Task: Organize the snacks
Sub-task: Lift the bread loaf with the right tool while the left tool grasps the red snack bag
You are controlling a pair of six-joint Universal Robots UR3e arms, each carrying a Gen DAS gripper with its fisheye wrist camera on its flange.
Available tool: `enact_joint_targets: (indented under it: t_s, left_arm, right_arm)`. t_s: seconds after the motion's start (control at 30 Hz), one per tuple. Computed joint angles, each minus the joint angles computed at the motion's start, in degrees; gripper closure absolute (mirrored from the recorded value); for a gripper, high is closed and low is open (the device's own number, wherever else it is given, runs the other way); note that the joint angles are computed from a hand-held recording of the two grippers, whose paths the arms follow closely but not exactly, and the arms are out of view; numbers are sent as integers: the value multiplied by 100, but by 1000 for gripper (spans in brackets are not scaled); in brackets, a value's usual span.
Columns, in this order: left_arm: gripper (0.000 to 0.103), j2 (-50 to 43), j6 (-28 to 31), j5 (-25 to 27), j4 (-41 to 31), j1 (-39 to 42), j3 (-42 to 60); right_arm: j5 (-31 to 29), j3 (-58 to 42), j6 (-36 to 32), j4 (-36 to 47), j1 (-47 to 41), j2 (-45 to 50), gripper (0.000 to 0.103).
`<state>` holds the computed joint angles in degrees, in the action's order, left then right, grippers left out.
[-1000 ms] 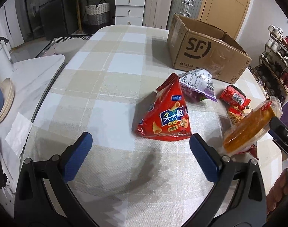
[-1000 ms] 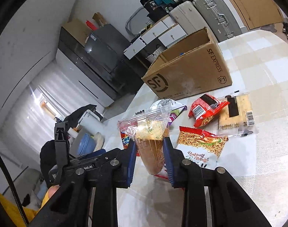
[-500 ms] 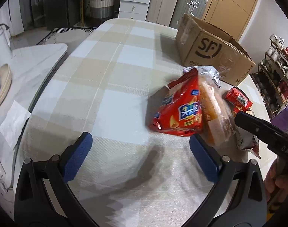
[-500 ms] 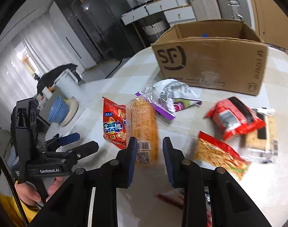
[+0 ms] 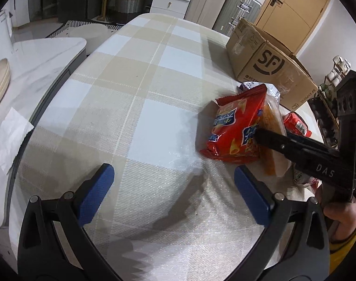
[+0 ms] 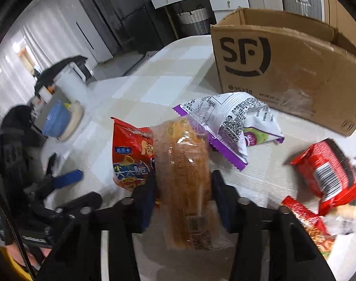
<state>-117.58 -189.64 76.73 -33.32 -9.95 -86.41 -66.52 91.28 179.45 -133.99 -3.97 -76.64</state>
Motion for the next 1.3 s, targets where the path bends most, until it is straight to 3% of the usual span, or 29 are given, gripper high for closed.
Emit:
enact_joint_targets:
  t_s: [0.23, 0.57, 0.73, 0.87, 0.97, 1.07, 1.13, 1.23, 1.3]
  left_arm:
    - [1, -5, -20, 12, 61, -45, -13]
    - [1, -314, 32, 257, -346, -449, 891]
    - [1, -946, -41, 630, -660, -848, 1994]
    - [1, -1669, -100, 686, -1347, -1006, 3217]
    - [1, -2285, -243, 1007, -1913, -1113, 4201]
    - [18, -2422, -239, 1124, -1817, -1128, 4263]
    - [43, -2336, -183, 1078, -1694, -1094, 4087]
    - [63, -2010, -282, 697, -1281, -903, 3456]
    - [64, -1827, -366, 521, -1011, -802, 3086]
  right_arm:
    - [448, 837, 207, -704, -325, -545, 67]
    - [1610, 2317, -58, -647, -1549, -2240, 67]
    - [2424, 3010, -601, 266, -2632, -3545, 67]
    - [2828, 3278, -1143, 1233, -3300, -4393, 67]
    - [3075, 3447, -1705, 2087, -3801, -4925, 67]
    - [3159, 3587, -1980, 2489, -3993, -5096, 67]
    - [3206, 3589, -2124, 2747, -4059, -5127, 67]
    - [3282, 3636, -2272, 2968, -4142, -5218, 67]
    - [3317, 3667, -2276, 3009, -4153, -5294, 67]
